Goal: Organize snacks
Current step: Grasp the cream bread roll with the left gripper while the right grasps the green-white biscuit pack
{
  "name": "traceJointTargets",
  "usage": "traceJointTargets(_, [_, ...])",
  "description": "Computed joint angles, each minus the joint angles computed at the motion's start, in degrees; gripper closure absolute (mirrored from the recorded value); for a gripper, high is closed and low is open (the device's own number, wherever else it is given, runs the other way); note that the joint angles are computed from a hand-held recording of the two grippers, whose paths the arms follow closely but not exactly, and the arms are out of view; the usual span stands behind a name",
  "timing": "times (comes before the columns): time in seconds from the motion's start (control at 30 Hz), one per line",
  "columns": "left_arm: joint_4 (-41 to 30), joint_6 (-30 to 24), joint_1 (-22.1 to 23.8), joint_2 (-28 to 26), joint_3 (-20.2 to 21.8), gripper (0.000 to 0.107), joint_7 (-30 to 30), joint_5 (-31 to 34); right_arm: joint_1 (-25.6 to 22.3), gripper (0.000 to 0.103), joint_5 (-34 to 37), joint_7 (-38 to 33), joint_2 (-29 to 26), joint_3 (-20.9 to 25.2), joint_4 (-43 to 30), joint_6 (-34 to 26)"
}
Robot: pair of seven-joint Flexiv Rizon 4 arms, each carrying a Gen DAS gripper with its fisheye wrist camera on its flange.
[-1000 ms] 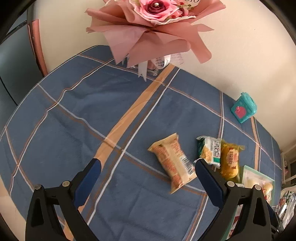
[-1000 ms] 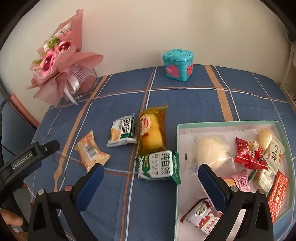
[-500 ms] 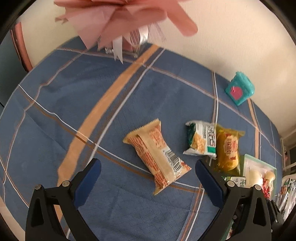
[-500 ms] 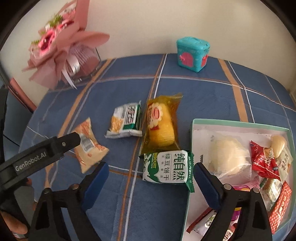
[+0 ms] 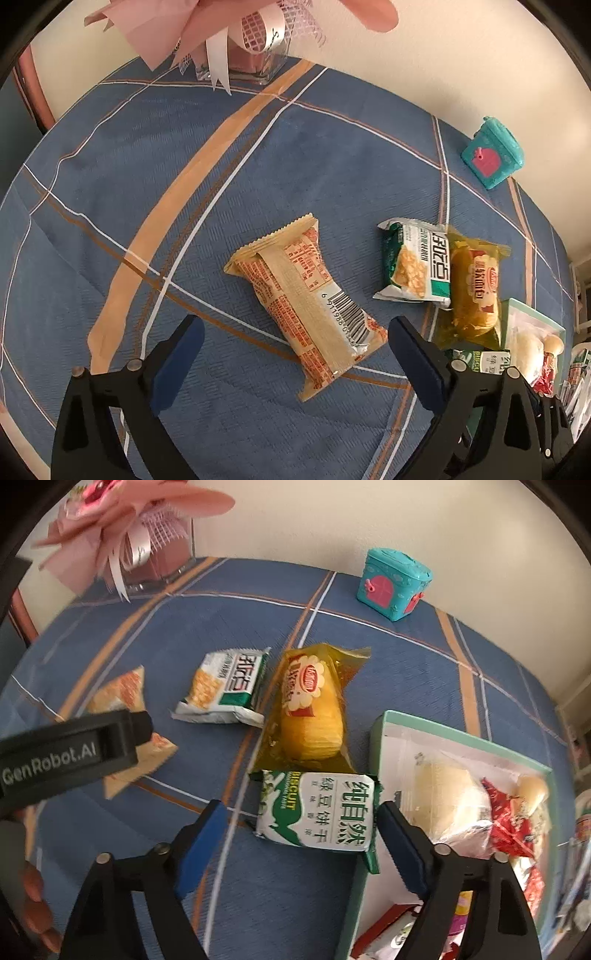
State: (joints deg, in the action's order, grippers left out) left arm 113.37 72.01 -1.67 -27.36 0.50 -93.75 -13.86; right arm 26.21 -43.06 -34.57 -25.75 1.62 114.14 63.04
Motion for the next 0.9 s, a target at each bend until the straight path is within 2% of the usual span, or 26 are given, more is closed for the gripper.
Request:
traceJointTargets(0.13, [0.1,-0.3,1.0,-0.3,-1.2,0.021,0.4,-1.6,0.6,0.030,-1.2,1.2,0.1,-0.6,0.0,-2.0])
traceJointTargets(0.2, [0.5,0.0,1.8,-0.2,-2.3,0.023,1.3,-3.0,0.3,0.033,-1.4,1.9,0.3,-0.5,0.4,-1.6])
traceJointTargets(0.43, [2.1,1.0,4.6,0.1,-6.7,0.058,6.5,-8.9,-0.4,0.037,-1.0,1.7,0.4,0.0,0.3,-1.6])
traceJointTargets(0.5, [2.4,1.1,4.4,0.3,-6.8,0.063,7.3,-10.0,-0.5,0.037,-0.6,1.6,0.5,0.2,0.4,-1.6])
traceJointTargets(0.9, [5.8,2.2,4.4,3.6,-8.1,0.071,10.9,-15.4,-1.1,0.041,2.0,0.3,2.9,1.6,1.8,0.0])
